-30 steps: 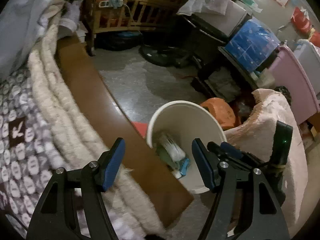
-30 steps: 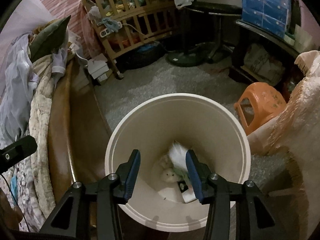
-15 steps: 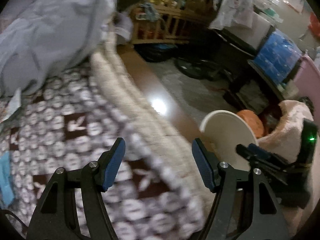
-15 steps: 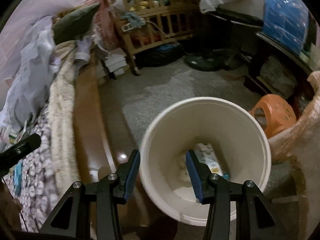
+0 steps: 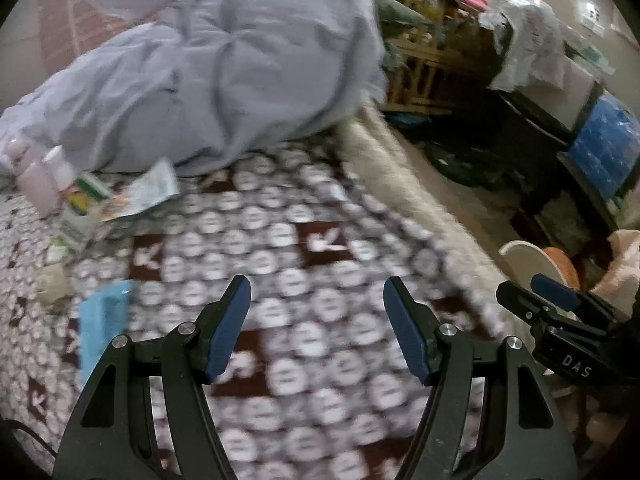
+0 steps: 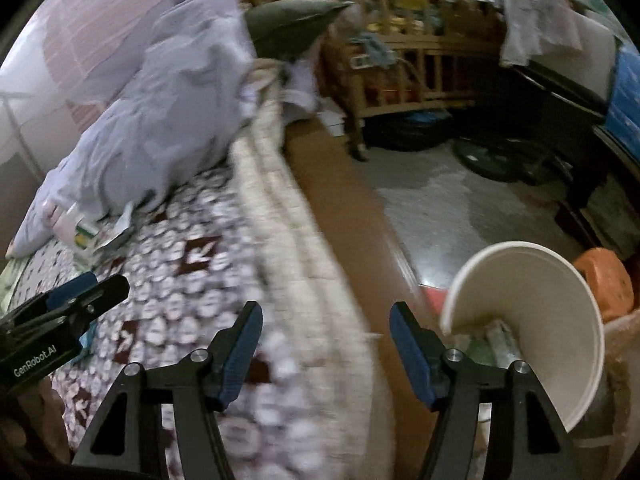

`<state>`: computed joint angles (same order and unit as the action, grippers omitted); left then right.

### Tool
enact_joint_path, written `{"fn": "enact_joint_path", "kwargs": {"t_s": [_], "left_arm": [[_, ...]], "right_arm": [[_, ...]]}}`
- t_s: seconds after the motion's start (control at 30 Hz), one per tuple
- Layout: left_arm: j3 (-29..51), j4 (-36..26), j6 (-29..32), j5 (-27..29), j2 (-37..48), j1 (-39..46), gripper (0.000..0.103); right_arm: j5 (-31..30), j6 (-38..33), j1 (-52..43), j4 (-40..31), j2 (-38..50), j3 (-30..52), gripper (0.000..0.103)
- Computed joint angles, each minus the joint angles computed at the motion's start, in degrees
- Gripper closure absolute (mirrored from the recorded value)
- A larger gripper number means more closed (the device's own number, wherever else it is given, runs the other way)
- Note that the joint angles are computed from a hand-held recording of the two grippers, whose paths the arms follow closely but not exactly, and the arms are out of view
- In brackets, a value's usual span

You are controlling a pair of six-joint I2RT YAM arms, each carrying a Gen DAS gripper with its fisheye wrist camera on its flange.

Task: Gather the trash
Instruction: 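Move both grippers back over the trash on the bed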

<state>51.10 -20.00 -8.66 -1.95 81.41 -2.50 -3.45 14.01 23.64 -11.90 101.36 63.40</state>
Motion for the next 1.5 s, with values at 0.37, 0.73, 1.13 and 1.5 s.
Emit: {"fn": "enact_joint_path", "kwargs": {"t_s": [0.37,0.73,1.13,1.5], "left_arm": [[-4.95,-1.99,7.34,3.72,-6.85,16.11,0.035],[-4.80,-3.76,16.06,10.21,-5.82,33.72,0.035],[-0.57,-3.15,26.14,14.56,3.86,52.13,0.035],[7.26,-4.51,26.86,17.07,12.15,56.91,0.035]], "right_arm": [[1.25,2.11,11.70,-2.66,6.06,8.81,0.039],[1.04,2.45,21.62,-7.54,15.60,21.63,0.039],[-2.79,1.57,28.48,-14.53,29.07,39.58,0.037],[-4.16,1.96,32.63,-29.77,50.07,72.76,0.031]]}}
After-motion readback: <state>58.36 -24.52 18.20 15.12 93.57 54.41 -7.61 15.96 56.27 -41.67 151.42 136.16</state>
